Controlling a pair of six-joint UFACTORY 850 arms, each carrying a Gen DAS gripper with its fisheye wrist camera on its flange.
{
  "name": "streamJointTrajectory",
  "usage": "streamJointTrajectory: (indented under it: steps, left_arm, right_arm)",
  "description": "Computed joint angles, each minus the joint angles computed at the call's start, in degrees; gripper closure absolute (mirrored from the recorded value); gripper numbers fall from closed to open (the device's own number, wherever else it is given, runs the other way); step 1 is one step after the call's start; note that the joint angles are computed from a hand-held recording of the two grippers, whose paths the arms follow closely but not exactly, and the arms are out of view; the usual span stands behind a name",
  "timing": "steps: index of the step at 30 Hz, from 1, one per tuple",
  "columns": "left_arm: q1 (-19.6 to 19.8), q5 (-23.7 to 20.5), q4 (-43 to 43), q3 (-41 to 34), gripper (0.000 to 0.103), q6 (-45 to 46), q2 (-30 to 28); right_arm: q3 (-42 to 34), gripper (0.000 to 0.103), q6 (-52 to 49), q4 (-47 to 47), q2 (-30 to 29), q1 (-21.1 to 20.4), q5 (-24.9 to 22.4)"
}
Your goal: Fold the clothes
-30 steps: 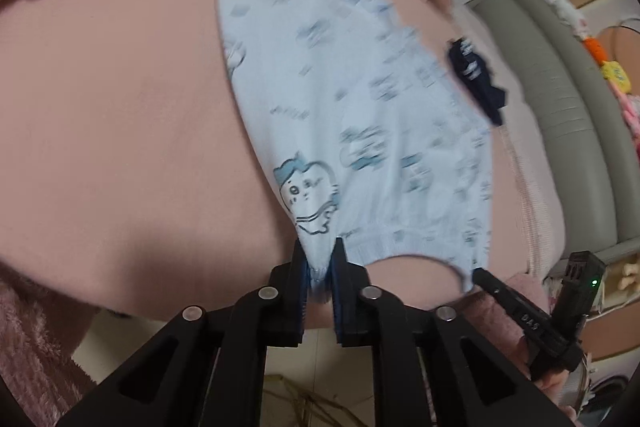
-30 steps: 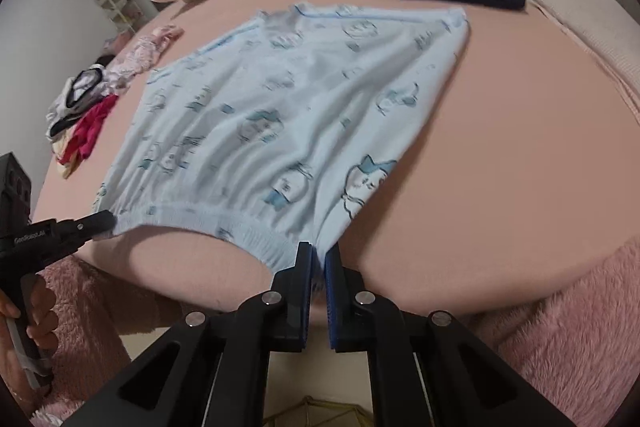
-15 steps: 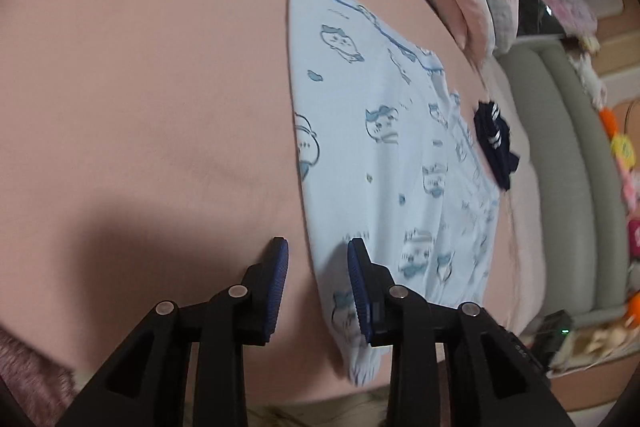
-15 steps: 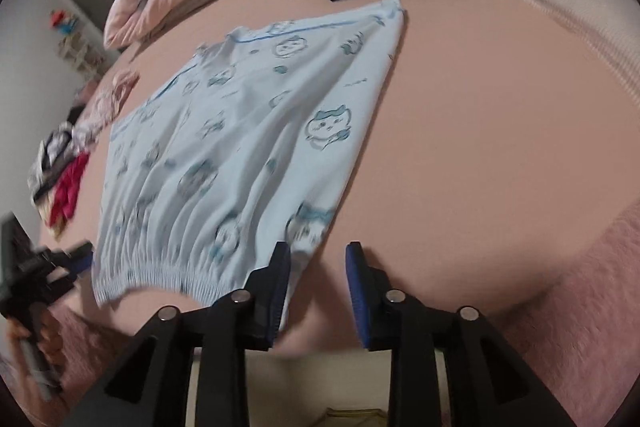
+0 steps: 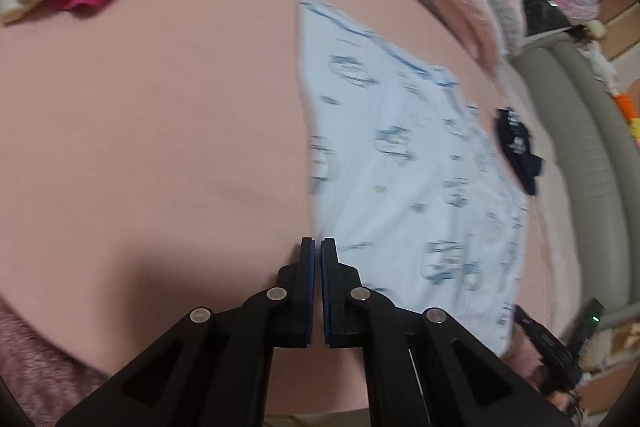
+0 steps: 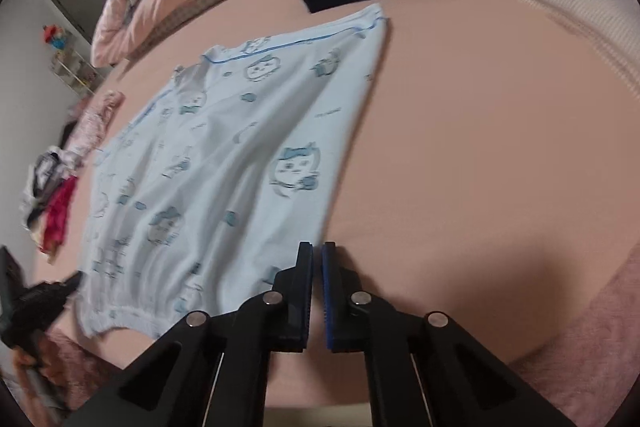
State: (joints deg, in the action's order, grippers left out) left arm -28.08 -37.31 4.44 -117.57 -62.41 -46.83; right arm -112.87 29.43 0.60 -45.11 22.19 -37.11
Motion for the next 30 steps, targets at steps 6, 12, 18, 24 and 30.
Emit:
streamJointTrajectory:
  steps: [6,12,18,24,30]
  left_arm:
    - [2.1,11.3,-16.2,9.1,0.098,7.6,4.3]
    - [2.7,9.1,-16.7,2.8,0.084,9.2,0.1]
    - [3.2,3.0,-15.8,-8.3,0.079,12.5,-6.5]
    - [2.0,-0.7,-6.0,-10.0,0.1,9.3,-6.7]
    - [2.4,0.7,-2.6,-2.3,0.101,5.0,-2.1]
  right_arm:
    - [3.2,0.096,-4.6,7.9,2.1,-1.3,2.5]
    - [3.1,0.051,-11.4,20.4,1.4,-2.6,5.3]
    - [-8.7,0.073,-12.8,16.5,-6.0,-2.1,-0.9]
    - [-7.8,0.102,-7.8,8.6,-5.0,-1.0,0.2]
    - [-1.7,0.103,0.3,3.0,-1.1,-1.8,-0.5]
